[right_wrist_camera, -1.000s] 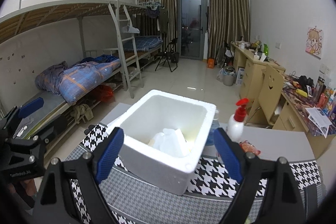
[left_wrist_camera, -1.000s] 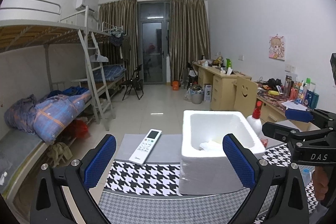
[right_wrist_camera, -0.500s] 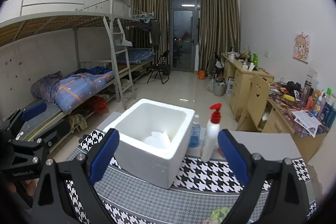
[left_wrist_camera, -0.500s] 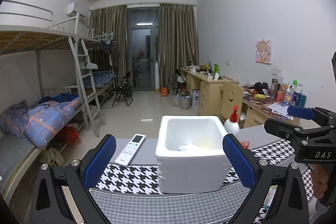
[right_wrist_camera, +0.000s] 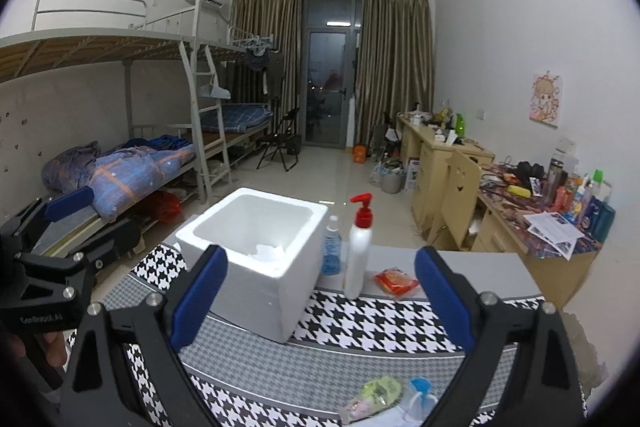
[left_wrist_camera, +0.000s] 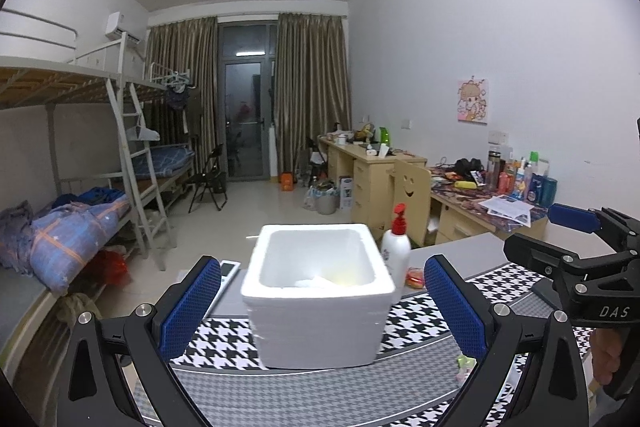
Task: Organize soft objects
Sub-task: 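Withdraw both tools from the box back toward the table, then move both tools toward the blue face mask and white foam stick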
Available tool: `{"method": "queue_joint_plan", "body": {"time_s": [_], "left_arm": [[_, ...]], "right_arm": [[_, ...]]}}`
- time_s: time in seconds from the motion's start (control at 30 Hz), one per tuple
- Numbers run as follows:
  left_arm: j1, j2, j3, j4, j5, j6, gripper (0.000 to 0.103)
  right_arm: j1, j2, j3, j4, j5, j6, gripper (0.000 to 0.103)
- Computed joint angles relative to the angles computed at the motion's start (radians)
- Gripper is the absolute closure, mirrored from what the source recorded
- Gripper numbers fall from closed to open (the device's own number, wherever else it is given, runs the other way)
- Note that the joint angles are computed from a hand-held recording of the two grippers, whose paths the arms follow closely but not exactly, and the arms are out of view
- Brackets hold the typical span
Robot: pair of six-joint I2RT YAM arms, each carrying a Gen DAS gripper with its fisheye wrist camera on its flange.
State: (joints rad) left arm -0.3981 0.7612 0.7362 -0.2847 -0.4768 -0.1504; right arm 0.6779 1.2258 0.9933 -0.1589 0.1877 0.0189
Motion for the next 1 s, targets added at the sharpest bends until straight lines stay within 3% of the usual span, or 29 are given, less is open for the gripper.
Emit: {"method": "queue_joint_plan", "body": {"time_s": [0.2, 0.43, 0.57, 0.8, 1.0], "left_arm": [[-0.099, 0.005, -0.024, 0.023, -0.043, -0.031, 0.001], [-0.201, 0.020, -0.037, 0.052, -0.077, -0.041, 0.001], [-0.261, 0.036, -0.051, 0.078, -0.089, -0.038, 0.001], [-0.304, 0.072, -0.079, 0.136, -0.055, -0.039, 0.001], [-0.339, 0.099, -0.104, 0.168, -0.032, -0.066, 0.001]], "right_arm": [[-0.019, -0.098, -0.090, 0.017, 0.037, -0.013, 0.006], [-0.077, -0.205, -0.146, -0.016, -0.022, 0.020, 0.006], [-0.076, -0.263, -0.190, -0.021, 0.010, 0.031, 0.006], [-0.100, -0.361, -0.282, -0.030, 0.051, 0.046, 0.006], [-0.162, -0.427, -0.326, -0.060, 0.009, 0.063, 0.006]]}}
